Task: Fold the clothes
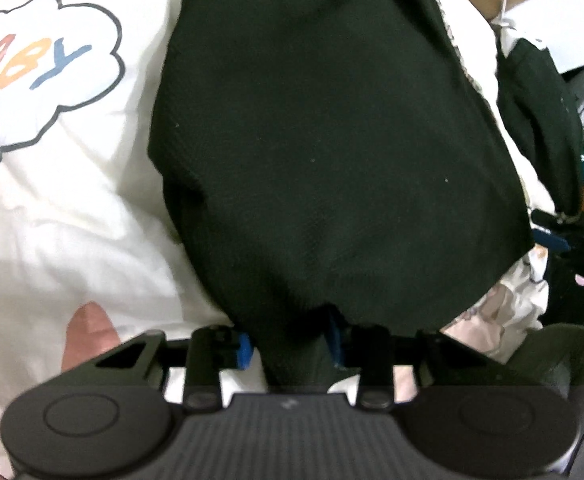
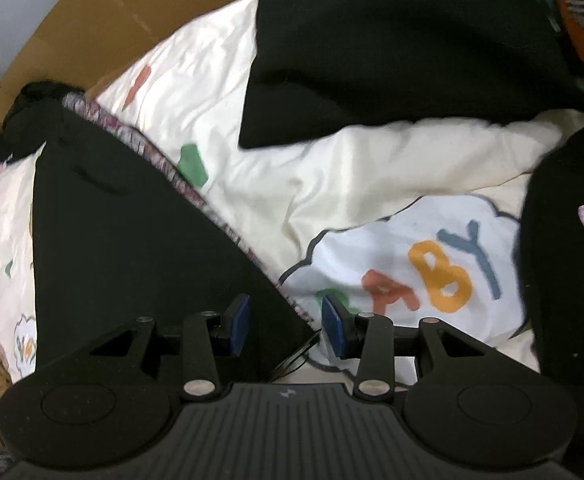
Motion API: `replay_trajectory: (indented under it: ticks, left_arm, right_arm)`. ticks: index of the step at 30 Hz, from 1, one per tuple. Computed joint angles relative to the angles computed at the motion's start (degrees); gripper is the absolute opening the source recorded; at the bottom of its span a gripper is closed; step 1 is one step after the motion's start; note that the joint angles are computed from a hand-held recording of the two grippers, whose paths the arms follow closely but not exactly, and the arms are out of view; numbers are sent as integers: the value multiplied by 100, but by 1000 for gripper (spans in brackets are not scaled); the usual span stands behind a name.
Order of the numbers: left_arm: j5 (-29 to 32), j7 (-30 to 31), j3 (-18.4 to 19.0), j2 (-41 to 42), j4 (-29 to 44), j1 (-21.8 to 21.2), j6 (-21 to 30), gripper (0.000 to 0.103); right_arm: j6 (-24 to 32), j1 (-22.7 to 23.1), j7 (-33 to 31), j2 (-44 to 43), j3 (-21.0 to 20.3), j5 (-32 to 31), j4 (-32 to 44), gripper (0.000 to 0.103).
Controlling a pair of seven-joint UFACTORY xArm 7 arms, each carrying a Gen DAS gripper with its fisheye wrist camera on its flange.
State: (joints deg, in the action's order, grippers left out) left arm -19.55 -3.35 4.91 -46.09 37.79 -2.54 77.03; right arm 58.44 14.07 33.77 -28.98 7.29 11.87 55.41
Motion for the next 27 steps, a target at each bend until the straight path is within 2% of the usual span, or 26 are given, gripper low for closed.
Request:
replay_trajectory:
  ticks: [7,12,14,16,18,19,20,25,27]
  left_arm:
    - [79,171,67,327,255,-3,-70,32]
    - [125,265,66,463,339,39,-110,32]
    - [76,293,23,721,422,18,-270,31]
    - [70,300,8,767,470,15,-246,28]
    - [59,336,38,680,486,18,-122,19]
    - [51,369,66,622,496,20,-50,13]
    - [45,414,89,620,529,21,-20,11]
    - [56,477,38,640,667,31,-101,8]
    - [125,578,162,523,777,71,126,8]
  right_arm:
    - [183,34,-199,360,19,-84,190,44]
    - [207,93,-390,550,-26,42,241,44]
    - [223,135,-533,596,-61,145,256,44]
    - [247,189,-739,649,-96,264,283,43]
    - [256,238,-940,685,-142,434,287,35]
    - [251,259,-1040,695,-172,545,280,24]
    - [247,259,-1092,693,-181,605,277,20]
    - [73,259,-1317,527,-223,894,182,17]
    - [-24,263,-1377,392,-222,941,143,17]
